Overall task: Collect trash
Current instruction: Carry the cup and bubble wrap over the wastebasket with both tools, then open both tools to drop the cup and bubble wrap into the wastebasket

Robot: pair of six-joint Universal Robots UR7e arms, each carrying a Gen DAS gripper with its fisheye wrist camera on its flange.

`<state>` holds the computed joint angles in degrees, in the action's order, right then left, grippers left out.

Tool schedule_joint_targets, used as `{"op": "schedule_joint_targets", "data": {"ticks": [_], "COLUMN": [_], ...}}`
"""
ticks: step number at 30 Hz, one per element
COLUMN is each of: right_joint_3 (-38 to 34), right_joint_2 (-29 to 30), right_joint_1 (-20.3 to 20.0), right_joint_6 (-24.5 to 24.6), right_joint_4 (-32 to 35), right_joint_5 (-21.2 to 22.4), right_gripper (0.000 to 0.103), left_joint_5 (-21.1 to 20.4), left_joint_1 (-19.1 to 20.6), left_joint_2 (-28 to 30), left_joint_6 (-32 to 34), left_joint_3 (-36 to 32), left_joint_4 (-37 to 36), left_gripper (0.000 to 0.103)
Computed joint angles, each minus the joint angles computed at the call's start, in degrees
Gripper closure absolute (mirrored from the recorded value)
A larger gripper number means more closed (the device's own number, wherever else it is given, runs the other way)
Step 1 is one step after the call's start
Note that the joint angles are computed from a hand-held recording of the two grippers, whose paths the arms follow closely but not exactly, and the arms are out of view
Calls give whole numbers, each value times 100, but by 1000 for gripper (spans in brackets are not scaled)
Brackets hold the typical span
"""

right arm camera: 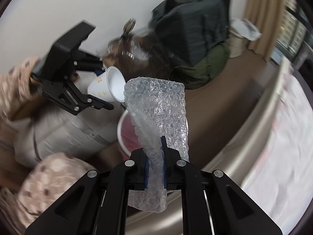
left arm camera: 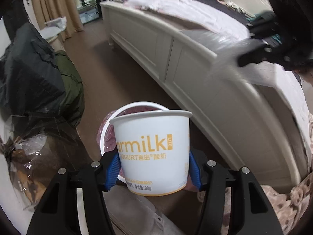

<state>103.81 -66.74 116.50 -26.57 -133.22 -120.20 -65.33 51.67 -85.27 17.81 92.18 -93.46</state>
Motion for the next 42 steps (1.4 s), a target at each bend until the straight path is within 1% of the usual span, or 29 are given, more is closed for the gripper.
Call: {"op": "schedule_joint_targets", "data": {"ticks": [2,6,10,13,15,16,17,18,19,20,21,23,25,27,28,29,30,32,34,37,39,40,41,42], "right_joint_3": [-191,-546,-746,-856,-827,-802,-705,-625,-548,-451,-415,-237,-57,137,226,365,434,625,752,1007,1207,1268,1391,1468], "right_joint_2": [257,815,1283,1609,1780,1843,1908,1927,1928,1901,1879,1720,1423,1072,930,739,637,362,162,-222,-506,-612,-785,-895], "right_joint_1": [-136,-309,-448,-541,-564,-568,-548,-527,-506,-477,-464,-394,-298,-202,-164,-81,-15,161,349,659,841,899,990,1051], "right_joint_6": [-256,-658,-1126,-1496,-1853,-2032,-2315,-2548,-2777,-3002,-3091,-3180,-2963,-2787,-2771,-2744,-2729,-2624,-2437,-1955,-1426,-1216,-855,-625], "right_joint_4": [156,417,489,426,198,74,-245,-470,-650,-852,-961,-1314,-1463,-1500,-1543,-1621,-1685,-1706,-1671,-1505,-1360,-1269,-1161,-1092], "right_joint_5": [-22,-157,-333,-515,-694,-787,-998,-1144,-1273,-1432,-1524,-1660,-1647,-1467,-1404,-1342,-1326,-1321,-1339,-1420,-1416,-1411,-1420,-1418], "right_gripper": [94,94,93,93,90,78,50,38,29,29,28,21,18,14,12,10,9,7,7,7,7,7,7,7], "left_joint_5": [-72,-74,-36,-15,75,112,137,178,240,305,313,332,402,387,494,690,808,1098,1155,1335,1407,1379,1335,1293], "left_joint_1": [162,364,524,614,621,629,639,653,632,615,590,531,408,246,122,-72,-197,-506,-813,-1312,-1643,-1783,-1872,-1999], "left_joint_2": [147,291,387,461,479,490,503,527,517,481,415,326,192,4,-105,-265,-368,-588,-847,-1185,-1381,-1454,-1497,-1567], "left_joint_6": [127,379,565,666,752,784,780,721,624,559,520,412,200,5,-127,-342,-470,-929,-1438,-2284,-2840,-3140,-3348,-3608], "left_joint_3": [-94,-71,-3,15,67,84,86,75,100,155,218,279,386,515,616,759,847,1006,1105,1210,1226,1203,1160,1132], "left_joint_4": [36,5,-10,47,75,90,127,175,178,107,21,-28,-103,-218,-268,-294,-307,-224,-23,468,825,1022,1167,1304], "left_gripper": [45,45,45,45,45,45,41,35,17,7,6,6,6,5,5,5,5,5,5,5,5,5,5,5]}}
